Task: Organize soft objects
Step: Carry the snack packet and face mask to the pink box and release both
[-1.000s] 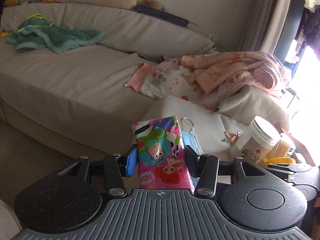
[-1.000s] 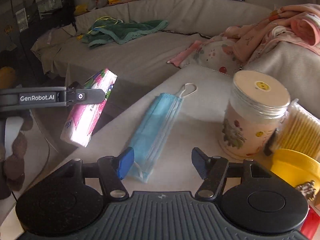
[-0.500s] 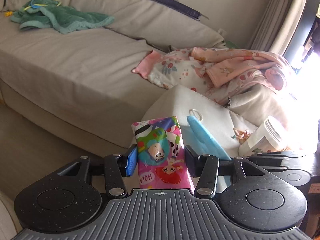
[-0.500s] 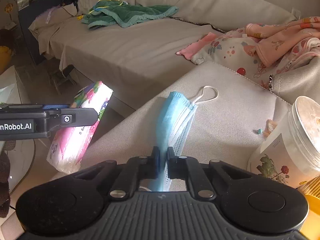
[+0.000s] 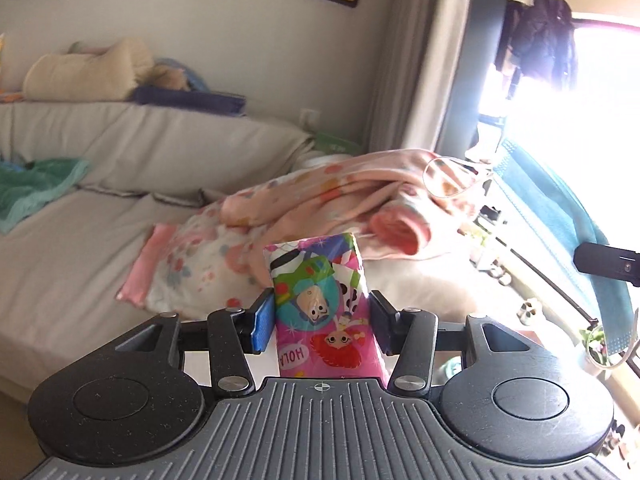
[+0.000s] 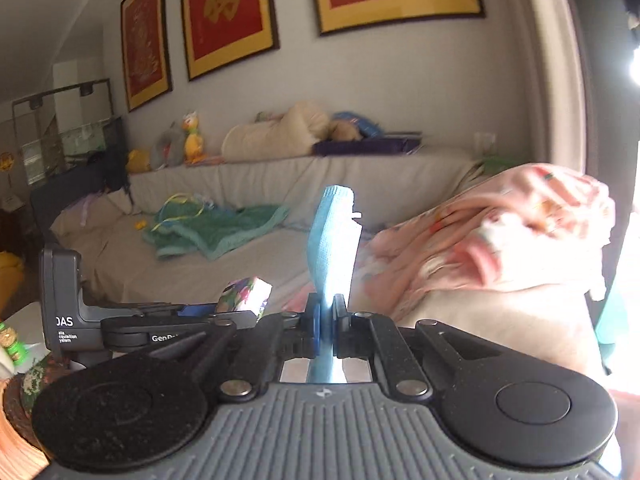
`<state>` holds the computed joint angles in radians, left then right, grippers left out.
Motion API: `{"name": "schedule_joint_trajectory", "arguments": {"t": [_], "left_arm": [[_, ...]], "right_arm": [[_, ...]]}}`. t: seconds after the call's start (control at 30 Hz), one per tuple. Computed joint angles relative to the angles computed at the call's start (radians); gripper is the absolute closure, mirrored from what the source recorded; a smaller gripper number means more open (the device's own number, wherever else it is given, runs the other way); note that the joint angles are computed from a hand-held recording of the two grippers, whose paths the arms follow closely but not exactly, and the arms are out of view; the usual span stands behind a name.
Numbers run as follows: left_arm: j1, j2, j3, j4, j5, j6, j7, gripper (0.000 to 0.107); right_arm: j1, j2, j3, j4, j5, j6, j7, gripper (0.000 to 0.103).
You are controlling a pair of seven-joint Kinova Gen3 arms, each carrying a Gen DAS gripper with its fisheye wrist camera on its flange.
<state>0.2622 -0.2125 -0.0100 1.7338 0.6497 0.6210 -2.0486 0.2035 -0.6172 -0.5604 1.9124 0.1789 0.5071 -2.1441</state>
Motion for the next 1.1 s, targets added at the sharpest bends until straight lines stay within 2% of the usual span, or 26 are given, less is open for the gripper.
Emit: {"name": "schedule_joint_trajectory", "arguments": {"t": [0.17,0.23,0.33,0.4,0.5,0.57,0.63,0.7,0.77,0.83,0.9,0.97,1.1], "left_arm": [[0.078,0.108,0.153,-0.128,-0.09,0.0,0.127,0.054],[0.121,0.178,0.205,-0.192,-0.108,0.023,0.177,0.054],[0.191,0.276,0.273,-0.272,-0.189,0.035,0.258,0.053],[0.257,0.331,0.283,-0.318,-0.267,0.038,0.324,0.053],[0.377,0.414,0.258,-0.369,-0.385,0.011,0.399,0.053],[0.394,0.453,0.275,-0.367,-0.41,-0.042,0.43,0.053],[0.356,0.503,0.333,-0.382,-0.376,-0.057,0.433,0.05],[0.37,0.566,0.33,-0.433,-0.382,-0.007,0.472,0.048],[0.413,0.627,0.306,-0.489,-0.444,0.075,0.544,0.051],[0.418,0.65,0.308,-0.506,-0.48,0.111,0.564,0.052],[0.408,0.626,0.295,-0.473,-0.452,0.083,0.53,0.052],[0.391,0.585,0.292,-0.418,-0.427,0.018,0.502,0.052],[0.329,0.496,0.327,-0.316,-0.387,-0.062,0.421,0.052]], "right_arm": [[-0.018,-0.194,0.166,0.087,0.003,0.085,0.042,0.098],[-0.007,-0.249,0.222,0.109,0.0,0.123,0.062,0.098],[0.024,-0.334,0.318,0.154,0.007,0.177,0.094,0.098],[0.049,-0.366,0.362,0.182,0.011,0.191,0.111,0.098],[0.069,-0.398,0.43,0.234,0.011,0.193,0.133,0.098],[0.071,-0.4,0.464,0.269,0.005,0.18,0.145,0.098],[0.072,-0.394,0.486,0.301,-0.002,0.156,0.154,0.098],[0.068,-0.373,0.506,0.322,-0.015,0.127,0.16,0.098],[0.062,-0.348,0.521,0.335,-0.031,0.105,0.163,0.098],[0.05,-0.327,0.538,0.346,-0.043,0.09,0.173,0.098],[0.038,-0.297,0.548,0.349,-0.054,0.078,0.183,0.098],[0.018,-0.262,0.562,0.35,-0.068,0.072,0.194,0.098],[-0.003,-0.137,0.577,0.344,-0.099,0.052,0.196,0.098]]}}
